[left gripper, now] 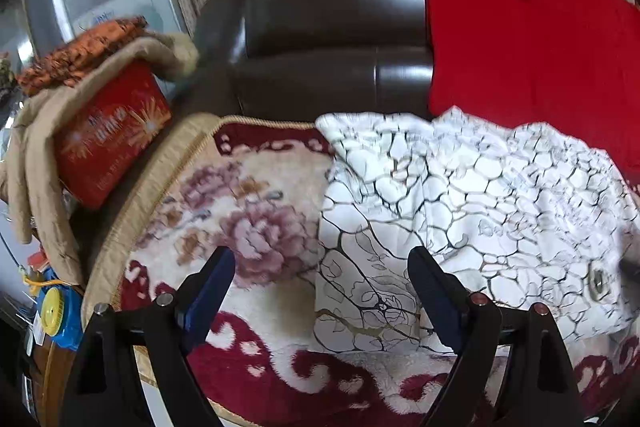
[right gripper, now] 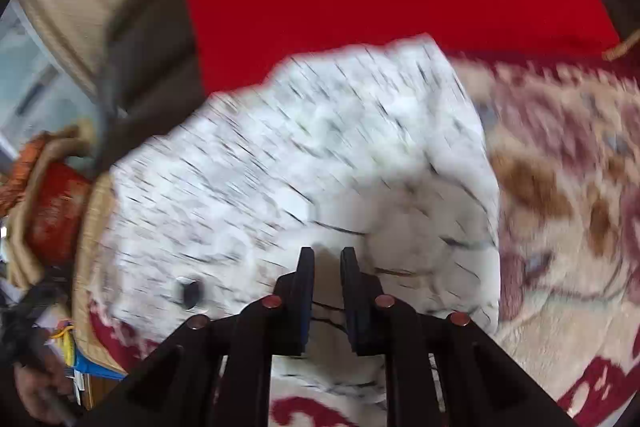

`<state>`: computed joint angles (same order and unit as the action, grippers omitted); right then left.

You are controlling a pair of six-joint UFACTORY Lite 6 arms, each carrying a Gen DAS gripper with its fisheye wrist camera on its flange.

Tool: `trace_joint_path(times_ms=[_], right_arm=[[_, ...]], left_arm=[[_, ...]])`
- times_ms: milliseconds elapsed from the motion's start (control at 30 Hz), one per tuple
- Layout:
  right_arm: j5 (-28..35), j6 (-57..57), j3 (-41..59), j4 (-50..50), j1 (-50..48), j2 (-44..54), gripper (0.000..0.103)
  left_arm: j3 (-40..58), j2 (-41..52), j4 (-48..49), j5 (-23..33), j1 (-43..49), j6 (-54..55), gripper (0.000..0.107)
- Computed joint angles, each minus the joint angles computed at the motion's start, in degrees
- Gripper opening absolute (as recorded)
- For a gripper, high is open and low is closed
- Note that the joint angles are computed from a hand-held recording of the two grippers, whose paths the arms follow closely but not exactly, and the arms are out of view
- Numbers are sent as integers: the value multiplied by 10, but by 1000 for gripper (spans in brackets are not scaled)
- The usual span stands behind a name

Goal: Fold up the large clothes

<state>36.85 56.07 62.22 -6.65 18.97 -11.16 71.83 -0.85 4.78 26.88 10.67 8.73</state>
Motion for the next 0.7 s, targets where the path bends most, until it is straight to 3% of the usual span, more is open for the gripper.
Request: trace_joint_path(times_ms=[100, 200, 433, 700], right_arm=[[-61, -67, -65, 89, -35, -26, 17], [-66, -102, -71, 123, -47, -32, 17], [-60, -46, -63, 64, -23, -24, 17], [-68, -66, -62, 80, -30, -16, 17]], left_arm=[[0, -23, -21, -3, 6, 18, 89], [5, -40, -16, -5, 1, 12, 89], [4, -69, 37, -9, -23, -36, 89], [4, -75, 62, -7, -31, -59, 89]])
